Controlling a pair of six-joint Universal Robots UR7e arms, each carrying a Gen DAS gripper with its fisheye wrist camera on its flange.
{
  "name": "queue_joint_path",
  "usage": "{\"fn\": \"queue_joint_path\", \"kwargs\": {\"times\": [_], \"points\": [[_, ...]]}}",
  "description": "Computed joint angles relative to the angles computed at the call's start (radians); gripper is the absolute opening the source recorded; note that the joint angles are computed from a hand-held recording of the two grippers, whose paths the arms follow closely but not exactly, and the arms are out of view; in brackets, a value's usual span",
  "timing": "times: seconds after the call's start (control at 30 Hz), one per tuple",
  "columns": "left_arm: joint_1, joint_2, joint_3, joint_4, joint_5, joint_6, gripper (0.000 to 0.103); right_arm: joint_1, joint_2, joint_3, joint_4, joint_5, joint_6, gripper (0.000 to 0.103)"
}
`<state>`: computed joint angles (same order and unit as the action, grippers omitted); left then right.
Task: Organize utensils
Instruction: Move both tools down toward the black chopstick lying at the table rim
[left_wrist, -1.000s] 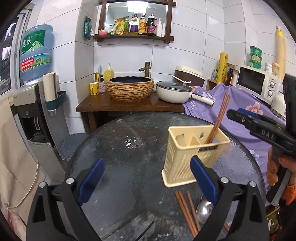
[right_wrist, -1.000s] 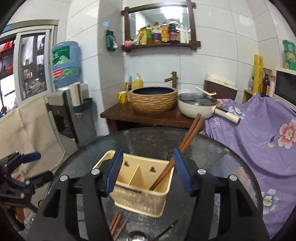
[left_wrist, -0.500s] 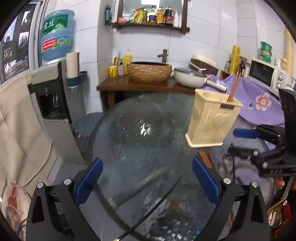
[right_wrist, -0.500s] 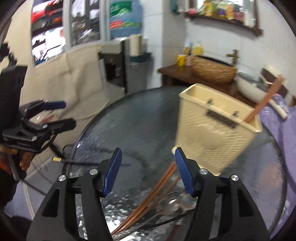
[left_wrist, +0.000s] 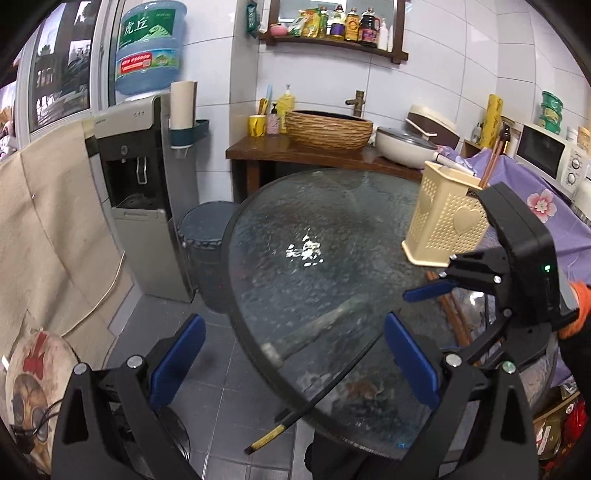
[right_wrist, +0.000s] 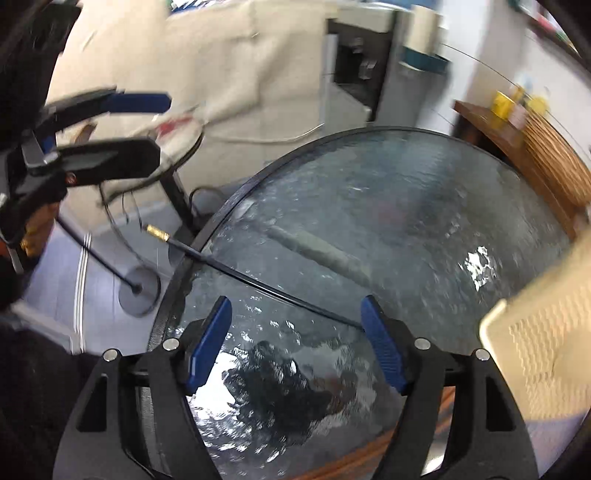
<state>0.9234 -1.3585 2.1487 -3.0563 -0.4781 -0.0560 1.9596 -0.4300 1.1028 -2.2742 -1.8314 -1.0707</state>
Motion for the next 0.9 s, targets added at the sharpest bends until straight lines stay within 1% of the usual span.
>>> {"fn": "queue_joint_path", "kwargs": {"times": [0.07, 0.17, 0.27, 0.33, 0.43, 0.5, 0.6, 0.67, 0.7, 0.73, 0.77, 0.83, 0.9], "points": [[-0.001, 0.003, 0.007, -0.007, 0.012, 0.002, 0.096, 0.008, 0.022, -0.025, 0.018, -0.019, -0.031, 0.072], [0.007, -0.001, 0.008, 0.012, 0.003, -0.012, 0.096, 0.019, 0.059, -0.074, 0.077, -0.038, -0.04, 0.072], [0.015, -0.002, 0.008, 0.012, -0.001, -0.013, 0.096, 0.023, 0.075, -0.095, 0.099, -0.067, -0.049, 0.072], [0.018, -0.001, 0.004, 0.009, -0.005, -0.018, 0.096, 0.024, 0.084, -0.104, 0.115, -0.087, -0.04, 0.072], [0.023, -0.003, 0.003, 0.002, -0.011, -0.023, 0.096, 0.021, 0.101, -0.124, 0.144, -0.119, -0.012, 0.069], [0.023, -0.004, 0.003, -0.002, -0.012, -0.021, 0.096, 0.014, 0.105, -0.146, 0.184, -0.104, 0.019, 0.065], [0.021, -0.006, 0.006, -0.006, -0.011, -0.023, 0.096, 0.015, 0.104, -0.149, 0.19, -0.108, 0.035, 0.056], [0.02, -0.008, 0.008, -0.01, -0.009, -0.024, 0.096, 0.017, 0.096, -0.142, 0.193, -0.12, 0.06, 0.042], [0.021, -0.009, 0.008, -0.009, -0.009, -0.027, 0.096, 0.016, 0.098, -0.15, 0.196, -0.128, 0.076, 0.038], [0.021, -0.01, 0.009, -0.011, -0.01, -0.029, 0.096, 0.016, 0.095, -0.148, 0.19, -0.143, 0.105, 0.03], [0.021, -0.011, 0.01, -0.014, -0.01, -0.028, 0.096, 0.015, 0.094, -0.151, 0.195, -0.152, 0.135, 0.027], [0.022, -0.012, 0.011, -0.022, -0.013, -0.027, 0.096, 0.015, 0.09, -0.155, 0.216, -0.165, 0.197, 0.023], [0.022, -0.01, 0.011, -0.029, -0.015, -0.025, 0.095, 0.015, 0.088, -0.173, 0.279, -0.172, 0.287, 0.02]]}}
